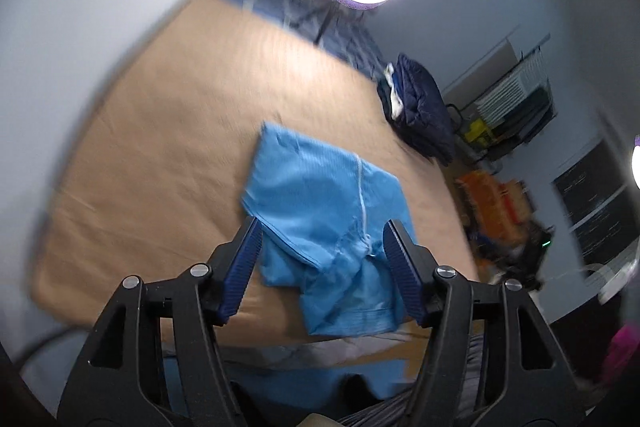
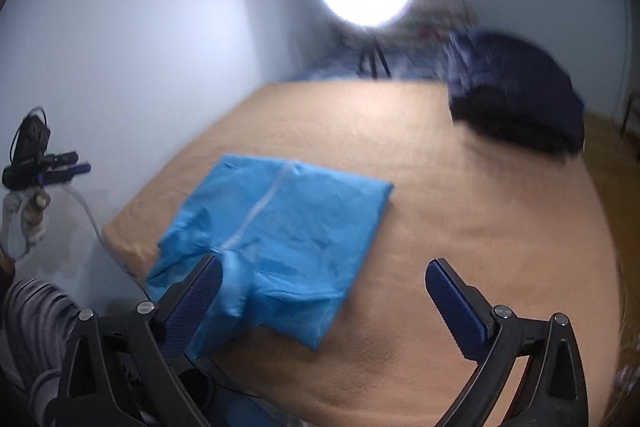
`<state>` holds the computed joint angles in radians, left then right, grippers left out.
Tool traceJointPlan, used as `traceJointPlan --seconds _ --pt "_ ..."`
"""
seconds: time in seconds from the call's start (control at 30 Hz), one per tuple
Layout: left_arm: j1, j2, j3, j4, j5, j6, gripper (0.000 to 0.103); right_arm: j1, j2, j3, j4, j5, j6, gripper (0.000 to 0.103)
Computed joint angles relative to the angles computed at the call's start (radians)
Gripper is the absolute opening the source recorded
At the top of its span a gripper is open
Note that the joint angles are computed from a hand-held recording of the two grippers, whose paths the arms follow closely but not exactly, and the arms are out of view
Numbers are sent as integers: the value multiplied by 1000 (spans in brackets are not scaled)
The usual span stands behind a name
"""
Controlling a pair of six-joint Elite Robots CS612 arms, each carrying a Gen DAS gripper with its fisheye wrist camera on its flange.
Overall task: Fold large clothes
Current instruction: 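Open both grippers and move them to the folded coat's side edge, then grasp the folded blue coat edge with both grippers and lift it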
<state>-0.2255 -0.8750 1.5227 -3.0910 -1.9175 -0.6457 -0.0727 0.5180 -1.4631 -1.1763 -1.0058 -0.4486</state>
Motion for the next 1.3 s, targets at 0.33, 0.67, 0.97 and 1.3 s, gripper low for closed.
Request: traceJointPlan --seconds 0.33,0.67,0.97,1.3 --pt "39 221 -225 79 -176 -174 65 -1 -22 175 99 75 89 77" --pt "66 351 -375 95 -308 -233 64 -17 -48 321 191 235 116 57" --pt "65 401 -470 160 -372 -181 51 -13 -52 390 187 388 138 46" --pt "19 348 -454 314 -191 -18 20 13 -45 370 156 365 179 22"
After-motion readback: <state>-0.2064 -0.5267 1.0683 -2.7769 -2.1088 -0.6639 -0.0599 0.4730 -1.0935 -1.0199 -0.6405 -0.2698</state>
